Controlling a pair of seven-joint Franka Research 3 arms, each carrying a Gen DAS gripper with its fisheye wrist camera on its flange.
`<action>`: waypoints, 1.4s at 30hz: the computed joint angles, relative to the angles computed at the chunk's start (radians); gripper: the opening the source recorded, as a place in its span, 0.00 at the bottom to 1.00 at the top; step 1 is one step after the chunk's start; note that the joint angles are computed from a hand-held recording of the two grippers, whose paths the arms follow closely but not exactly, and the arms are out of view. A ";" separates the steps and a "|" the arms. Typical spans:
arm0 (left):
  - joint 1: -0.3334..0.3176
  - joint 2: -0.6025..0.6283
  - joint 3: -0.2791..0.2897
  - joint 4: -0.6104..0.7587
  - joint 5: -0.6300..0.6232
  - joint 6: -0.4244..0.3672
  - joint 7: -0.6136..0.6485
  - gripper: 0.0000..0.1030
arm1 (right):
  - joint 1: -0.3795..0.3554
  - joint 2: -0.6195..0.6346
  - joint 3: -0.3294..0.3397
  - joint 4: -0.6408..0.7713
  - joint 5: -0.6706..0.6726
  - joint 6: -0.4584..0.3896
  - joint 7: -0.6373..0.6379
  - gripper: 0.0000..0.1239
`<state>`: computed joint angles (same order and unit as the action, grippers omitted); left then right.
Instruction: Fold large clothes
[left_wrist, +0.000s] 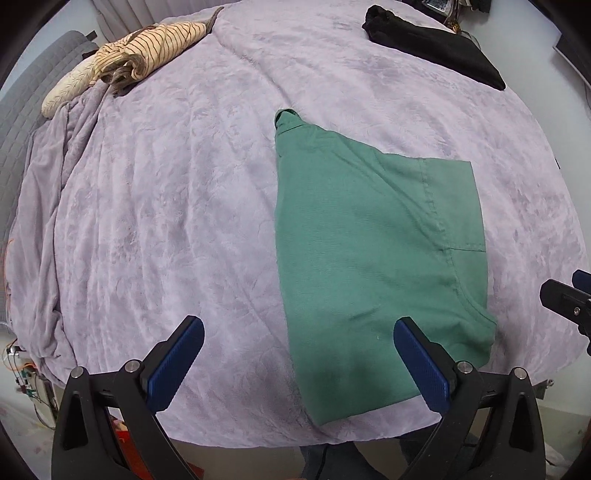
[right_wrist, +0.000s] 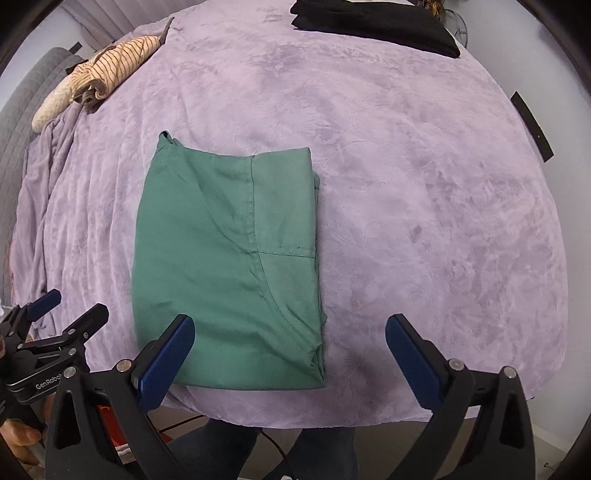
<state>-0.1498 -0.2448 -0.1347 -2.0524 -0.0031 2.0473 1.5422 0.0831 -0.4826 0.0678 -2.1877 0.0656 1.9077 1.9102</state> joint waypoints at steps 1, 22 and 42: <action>0.000 -0.004 -0.003 -0.001 0.005 0.000 -0.006 1.00 | -0.002 0.001 0.004 0.004 -0.009 -0.008 0.005 0.83; -0.007 -0.021 -0.008 -0.007 0.028 -0.003 -0.052 1.00 | -0.001 0.002 0.010 0.026 -0.045 -0.020 0.001 0.83; -0.009 -0.018 -0.007 -0.003 0.030 -0.004 -0.051 1.00 | 0.001 0.000 0.012 0.028 -0.057 -0.023 -0.002 0.83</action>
<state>-0.1584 -0.2624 -0.1417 -2.0550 0.0267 2.0435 1.4911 0.0839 -0.4826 0.0797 -2.1600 0.0085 1.8850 1.9080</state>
